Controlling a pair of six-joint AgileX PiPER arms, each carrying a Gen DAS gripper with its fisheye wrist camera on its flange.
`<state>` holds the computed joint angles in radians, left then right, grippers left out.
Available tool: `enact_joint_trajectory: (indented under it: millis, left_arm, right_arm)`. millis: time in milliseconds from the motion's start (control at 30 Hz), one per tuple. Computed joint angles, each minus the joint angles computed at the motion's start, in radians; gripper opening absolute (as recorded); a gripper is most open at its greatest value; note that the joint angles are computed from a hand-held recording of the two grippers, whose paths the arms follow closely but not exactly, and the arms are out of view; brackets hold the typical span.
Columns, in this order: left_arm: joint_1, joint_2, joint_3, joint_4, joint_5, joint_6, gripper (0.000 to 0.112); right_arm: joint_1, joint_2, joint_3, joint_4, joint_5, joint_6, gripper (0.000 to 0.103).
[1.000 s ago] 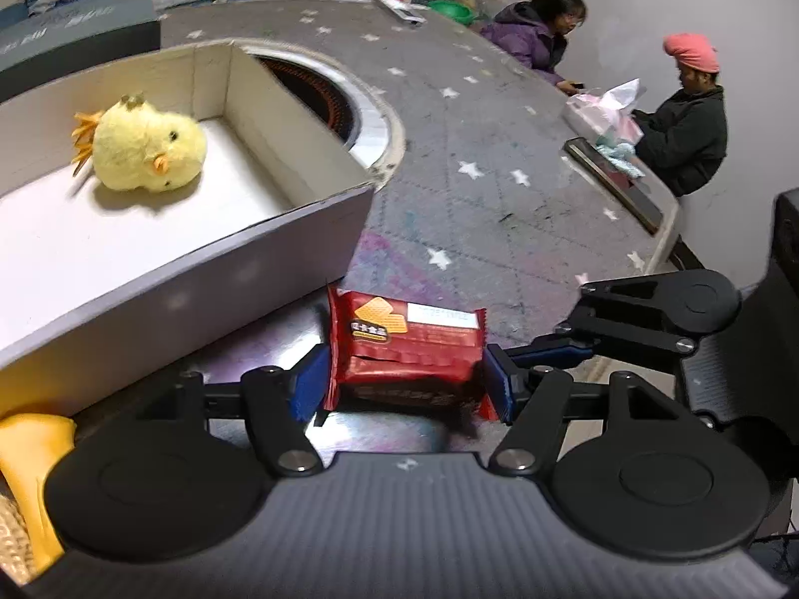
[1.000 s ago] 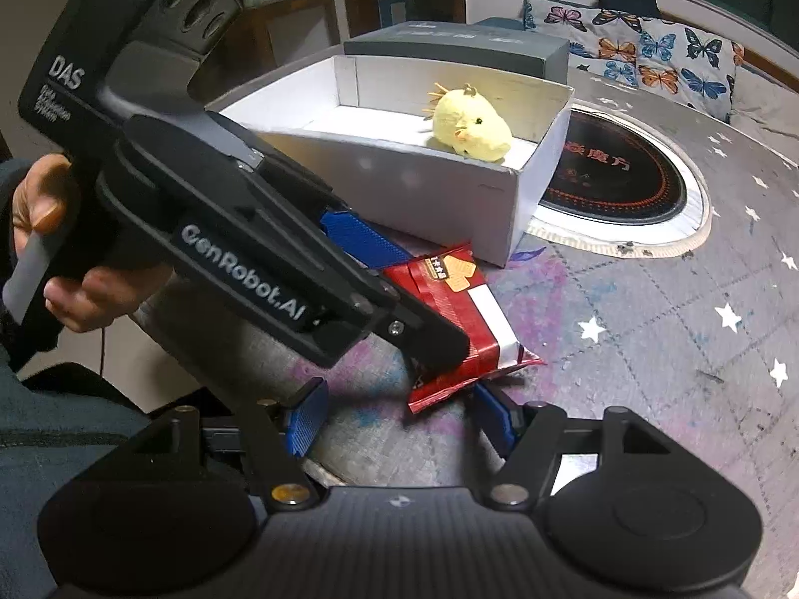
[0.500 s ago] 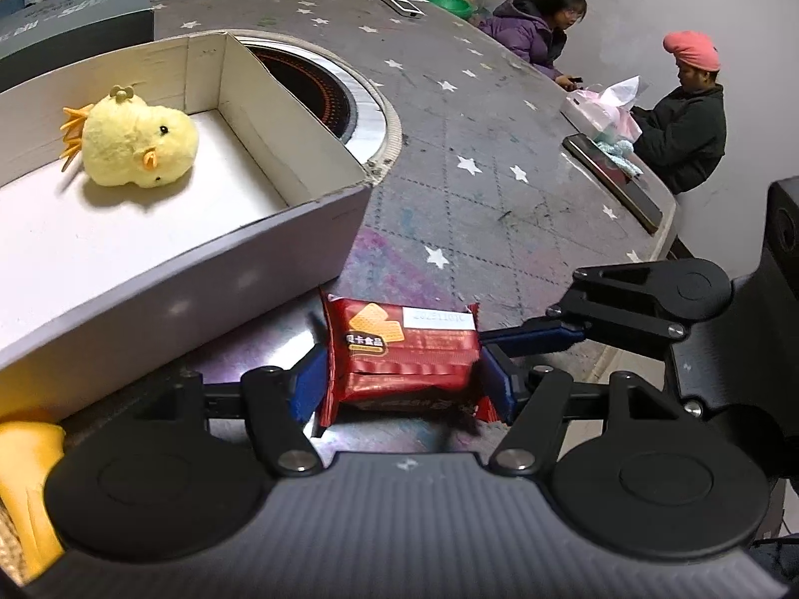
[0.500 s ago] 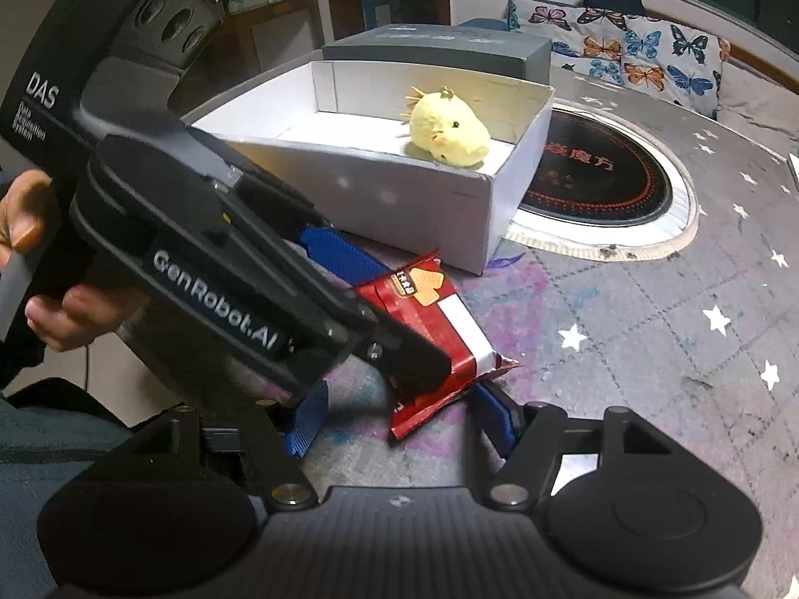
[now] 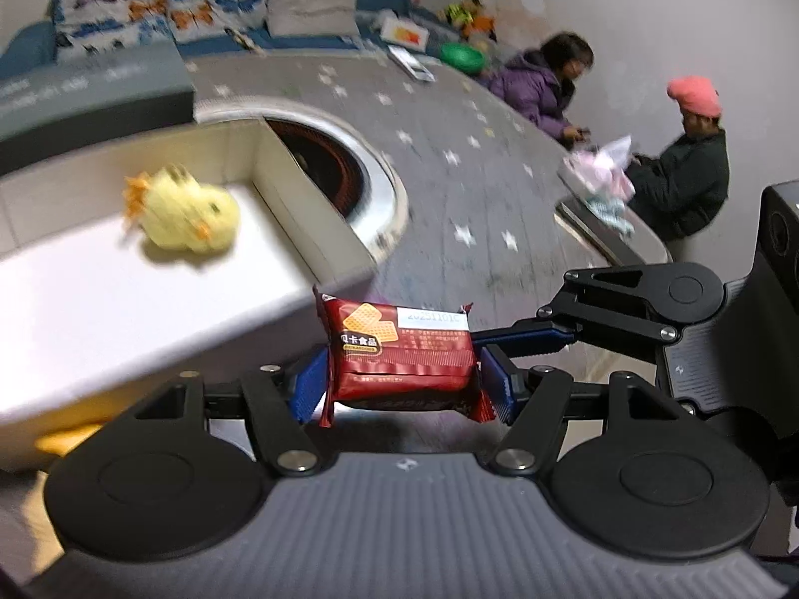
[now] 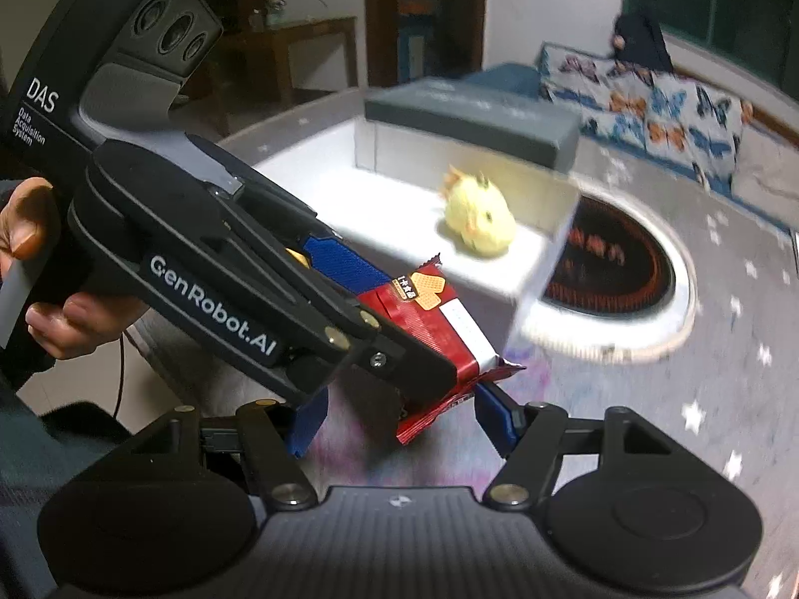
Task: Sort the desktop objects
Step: 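Carry the red snack packet with the left gripper into the box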
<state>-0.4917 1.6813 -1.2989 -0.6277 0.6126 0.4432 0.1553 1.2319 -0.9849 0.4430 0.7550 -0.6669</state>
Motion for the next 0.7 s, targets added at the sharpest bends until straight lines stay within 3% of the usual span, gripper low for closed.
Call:
enact_joint_trajectory:
  millis: [200,367,700]
  left_arm:
    - [0.056,-0.001,-0.073,0.093,-0.01,-0.094,0.066]
    - [0.14,0.083,-0.188,0.15,0.02,-0.152,0.066]
    - [0.265,0.312,-0.442,0.176,0.134,-0.191,0.066]
  right_arm:
    - [0.068,0.104,-0.141,-0.01,-0.04,-0.007,0.068]
    - [0.11,0.292,-0.315,0.038,-0.081,-0.042,0.068]
    - [0.145,0.63,-0.645,0.06,-0.029,-0.01,0.068]
